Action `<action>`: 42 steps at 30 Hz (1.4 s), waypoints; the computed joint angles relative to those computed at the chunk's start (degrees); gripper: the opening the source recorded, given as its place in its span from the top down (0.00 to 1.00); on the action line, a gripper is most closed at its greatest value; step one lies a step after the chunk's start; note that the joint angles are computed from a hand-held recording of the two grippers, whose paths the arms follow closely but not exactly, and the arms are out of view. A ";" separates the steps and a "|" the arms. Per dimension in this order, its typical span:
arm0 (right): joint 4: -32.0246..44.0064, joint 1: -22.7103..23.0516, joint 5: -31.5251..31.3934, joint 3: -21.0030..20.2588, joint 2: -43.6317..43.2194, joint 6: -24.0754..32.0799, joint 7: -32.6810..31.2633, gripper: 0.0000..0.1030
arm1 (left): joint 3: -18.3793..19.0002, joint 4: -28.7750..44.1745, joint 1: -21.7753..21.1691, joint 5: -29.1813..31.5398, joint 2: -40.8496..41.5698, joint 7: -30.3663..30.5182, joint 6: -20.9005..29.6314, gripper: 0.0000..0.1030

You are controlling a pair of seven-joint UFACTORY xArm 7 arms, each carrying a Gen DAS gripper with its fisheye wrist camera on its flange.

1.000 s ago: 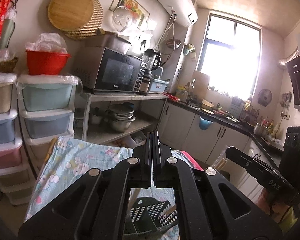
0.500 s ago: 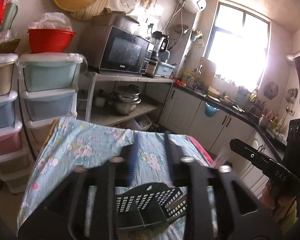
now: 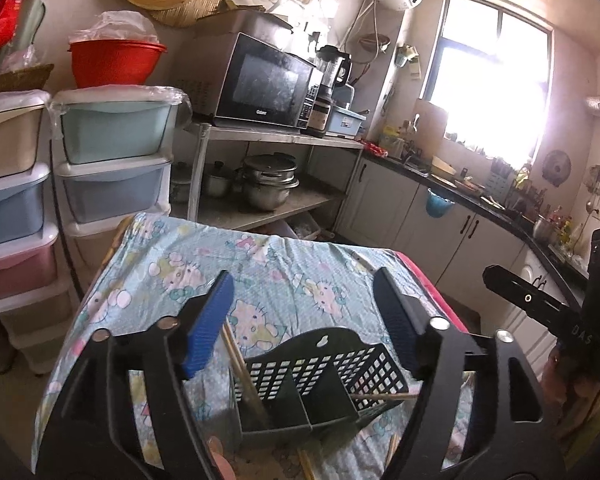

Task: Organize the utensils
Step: 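Withdraw both open grippers from the caddy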

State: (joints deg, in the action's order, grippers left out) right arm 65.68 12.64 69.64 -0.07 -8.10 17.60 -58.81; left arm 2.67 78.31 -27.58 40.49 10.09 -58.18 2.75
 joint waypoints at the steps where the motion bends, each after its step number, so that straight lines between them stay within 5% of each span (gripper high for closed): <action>1: -0.20 -0.10 -0.40 0.01 -0.11 0.06 0.31 0.65 | 0.93 -0.41 -0.76 1.50 -0.33 -1.59 0.07 0.29; 8: -3.43 0.26 -3.53 -0.25 -1.73 -0.99 1.56 0.55 | 0.02 -2.23 0.07 8.26 -2.15 -7.37 1.56 0.11; 27: -14.27 2.88 -8.75 -3.77 -7.61 -1.35 5.09 0.53 | -7.53 -11.82 7.48 21.00 -8.36 -22.35 1.58 0.10; 42: -22.37 5.12 -13.72 -6.10 -11.49 -0.64 7.51 0.53 | -10.45 -17.09 10.07 21.66 -10.02 -25.90 1.76 0.10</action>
